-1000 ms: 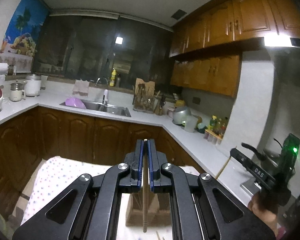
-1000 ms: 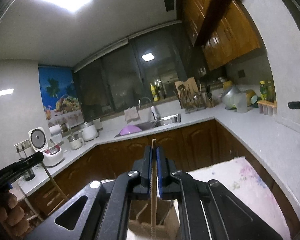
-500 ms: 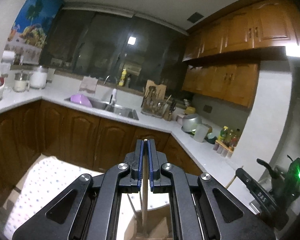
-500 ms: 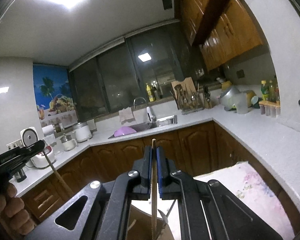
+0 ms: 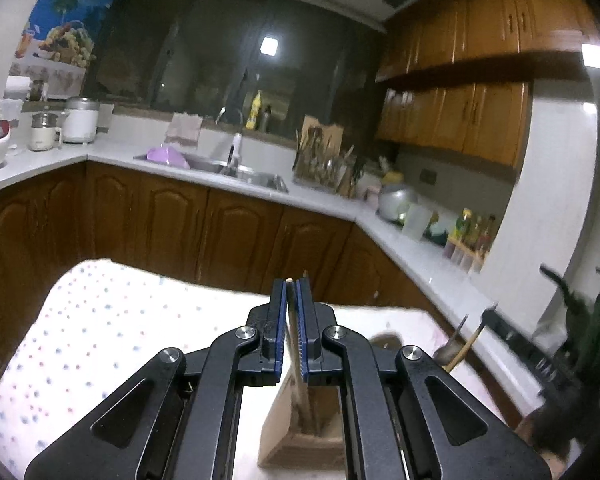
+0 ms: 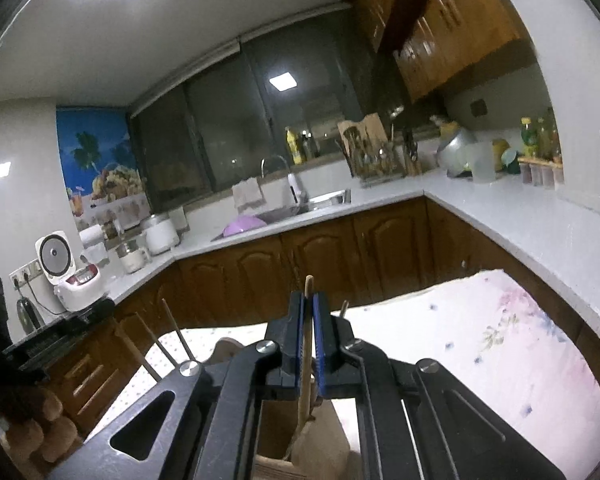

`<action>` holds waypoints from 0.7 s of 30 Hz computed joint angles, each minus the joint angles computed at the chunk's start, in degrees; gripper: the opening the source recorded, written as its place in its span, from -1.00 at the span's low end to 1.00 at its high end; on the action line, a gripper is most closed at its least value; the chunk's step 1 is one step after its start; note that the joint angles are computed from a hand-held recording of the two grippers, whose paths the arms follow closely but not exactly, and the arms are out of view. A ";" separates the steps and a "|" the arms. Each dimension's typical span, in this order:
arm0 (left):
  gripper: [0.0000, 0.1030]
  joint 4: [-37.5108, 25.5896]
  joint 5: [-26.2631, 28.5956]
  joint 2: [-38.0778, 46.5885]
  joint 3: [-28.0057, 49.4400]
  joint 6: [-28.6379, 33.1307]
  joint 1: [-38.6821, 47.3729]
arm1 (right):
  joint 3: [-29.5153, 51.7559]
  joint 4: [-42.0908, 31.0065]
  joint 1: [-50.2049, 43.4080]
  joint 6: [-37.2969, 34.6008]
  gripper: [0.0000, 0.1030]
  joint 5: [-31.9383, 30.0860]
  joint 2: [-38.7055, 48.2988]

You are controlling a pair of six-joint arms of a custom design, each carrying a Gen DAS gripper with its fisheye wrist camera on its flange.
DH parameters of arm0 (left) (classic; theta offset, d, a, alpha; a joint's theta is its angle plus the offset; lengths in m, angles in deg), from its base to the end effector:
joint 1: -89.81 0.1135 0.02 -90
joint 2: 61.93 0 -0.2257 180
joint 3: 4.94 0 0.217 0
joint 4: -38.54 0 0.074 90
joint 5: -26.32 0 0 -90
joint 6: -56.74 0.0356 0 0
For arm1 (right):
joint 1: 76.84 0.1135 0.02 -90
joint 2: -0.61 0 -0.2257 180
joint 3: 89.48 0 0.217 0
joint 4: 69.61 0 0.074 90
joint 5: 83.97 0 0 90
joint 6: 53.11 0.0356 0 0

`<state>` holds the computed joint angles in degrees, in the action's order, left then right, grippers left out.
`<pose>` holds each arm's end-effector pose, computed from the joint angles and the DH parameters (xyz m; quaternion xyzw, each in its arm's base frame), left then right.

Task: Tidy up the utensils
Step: 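Lower the wooden chopsticks into the holder and open both tools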

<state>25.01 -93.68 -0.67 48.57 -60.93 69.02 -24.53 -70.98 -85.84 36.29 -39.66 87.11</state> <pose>0.2159 -0.0629 0.2441 -0.1937 0.7872 -0.0289 0.5848 0.2994 -0.0216 0.2206 -0.1577 0.7818 0.2799 0.5345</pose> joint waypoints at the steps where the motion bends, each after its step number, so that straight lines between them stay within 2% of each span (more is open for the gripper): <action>1: -0.89 0.99 -1.37 0.06 -0.61 0.46 -0.57 | 0.44 -1.00 0.01 -0.52 -0.91 0.11 -0.20; 6: -0.88 -2.05 -0.74 0.73 1.23 0.08 -0.09 | 3.91 -7.52 0.01 -2.50 -0.91 0.21 -0.02; 12: -0.85 -3.56 -0.08 1.77 2.70 0.39 0.37 | 5.53 -9.85 0.26 -3.07 -0.88 0.43 0.50; 14: -0.61 -5.02 0.33 1.85 3.33 -0.04 0.70 | 6.52 -11.76 0.36 -3.73 -0.81 0.32 0.66; 15: -0.32 -5.50 0.35 1.46 3.29 -0.49 0.75 | 6.77 -12.40 0.14 -3.84 -0.81 -0.33 0.70; 16: -0.14 -5.60 -0.26 0.70 2.78 -0.85 0.51 | 7.10 -13.40 -0.33 -3.99 -0.80 -1.56 0.62; 18: -0.07 -6.67 -1.36 -1.39 1.89 -1.59 -0.40 | 6.82 -14.51 -1.26 -4.42 -0.75 -3.38 -0.06; 20: 0.17 -9.57 -2.20 -3.78 1.47 -3.24 -1.59 | 5.85 -14.66 -2.72 -4.24 -0.40 -5.09 -1.32; 21: 0.40 -10.95 -3.04 -4.99 1.13 -4.11 -2.33 | 5.26 -14.76 -3.59 -4.21 -0.16 -6.05 -1.96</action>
<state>14.06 -96.72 -5.66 49.70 -65.04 66.68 -19.27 -85.74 -89.42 32.09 -45.71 85.15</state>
